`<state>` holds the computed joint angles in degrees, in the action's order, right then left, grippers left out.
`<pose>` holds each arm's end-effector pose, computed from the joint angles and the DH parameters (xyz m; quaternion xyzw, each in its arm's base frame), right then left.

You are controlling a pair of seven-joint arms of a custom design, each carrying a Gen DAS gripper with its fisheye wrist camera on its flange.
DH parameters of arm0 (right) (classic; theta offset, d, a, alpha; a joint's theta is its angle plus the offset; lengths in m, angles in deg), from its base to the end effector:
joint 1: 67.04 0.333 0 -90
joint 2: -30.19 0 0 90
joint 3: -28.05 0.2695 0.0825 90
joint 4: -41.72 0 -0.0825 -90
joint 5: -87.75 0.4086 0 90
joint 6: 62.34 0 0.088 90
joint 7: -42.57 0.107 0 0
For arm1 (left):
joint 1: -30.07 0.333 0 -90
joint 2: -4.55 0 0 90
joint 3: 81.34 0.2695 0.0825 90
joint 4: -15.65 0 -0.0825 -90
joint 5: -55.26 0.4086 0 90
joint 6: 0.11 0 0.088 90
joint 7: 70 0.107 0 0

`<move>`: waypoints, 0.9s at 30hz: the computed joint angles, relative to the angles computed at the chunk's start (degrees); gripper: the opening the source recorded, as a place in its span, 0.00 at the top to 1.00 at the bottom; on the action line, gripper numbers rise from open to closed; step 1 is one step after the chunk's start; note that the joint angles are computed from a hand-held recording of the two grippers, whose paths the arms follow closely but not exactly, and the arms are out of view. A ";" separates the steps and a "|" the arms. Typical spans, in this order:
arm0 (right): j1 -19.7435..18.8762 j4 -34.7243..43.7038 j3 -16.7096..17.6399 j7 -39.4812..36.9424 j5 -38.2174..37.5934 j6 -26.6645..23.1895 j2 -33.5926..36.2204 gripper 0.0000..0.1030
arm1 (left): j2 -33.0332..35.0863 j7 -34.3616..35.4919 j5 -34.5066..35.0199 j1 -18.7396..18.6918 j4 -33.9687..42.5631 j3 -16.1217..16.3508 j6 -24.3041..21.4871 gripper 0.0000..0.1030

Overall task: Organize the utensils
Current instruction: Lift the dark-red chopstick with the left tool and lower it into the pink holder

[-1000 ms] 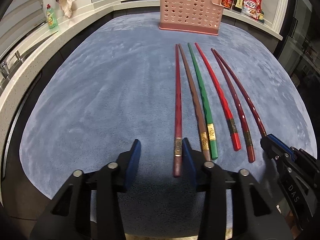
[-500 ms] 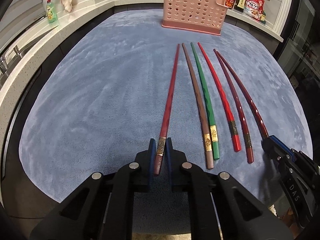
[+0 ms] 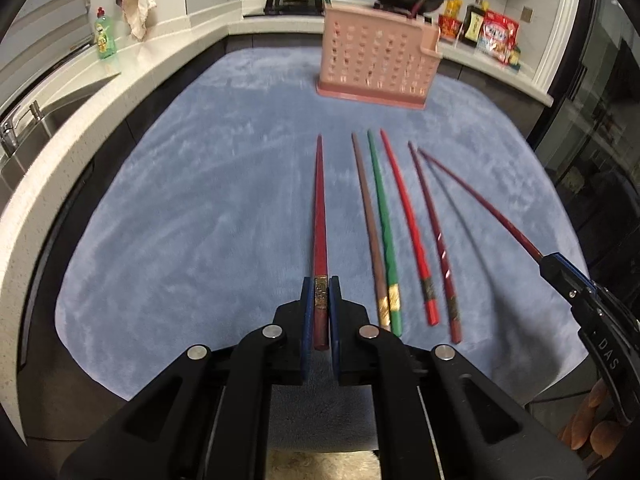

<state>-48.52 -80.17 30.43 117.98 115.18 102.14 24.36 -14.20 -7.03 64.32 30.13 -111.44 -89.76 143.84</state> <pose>0.5636 0.1881 0.4933 -0.7048 0.5673 -0.1546 0.3969 0.5332 -0.0847 0.5266 -0.7410 0.5935 -0.2281 0.2159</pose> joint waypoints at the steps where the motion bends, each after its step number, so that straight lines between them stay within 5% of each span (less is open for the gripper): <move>1: 0.01 0.68 -0.19 -0.44 0.53 0.16 -0.16 0.93 | -0.10 0.09 -0.20 -0.01 0.25 0.15 0.12 0.93; 12: -1.60 13.25 -0.81 -3.67 4.15 0.61 4.69 0.93 | 4.43 0.68 2.38 2.05 12.11 0.55 1.21 0.94; 27: -7.35 39.61 4.57 -2.72 2.81 -2.78 20.70 0.93 | 21.88 0.68 7.18 1.27 38.83 2.43 2.66 0.93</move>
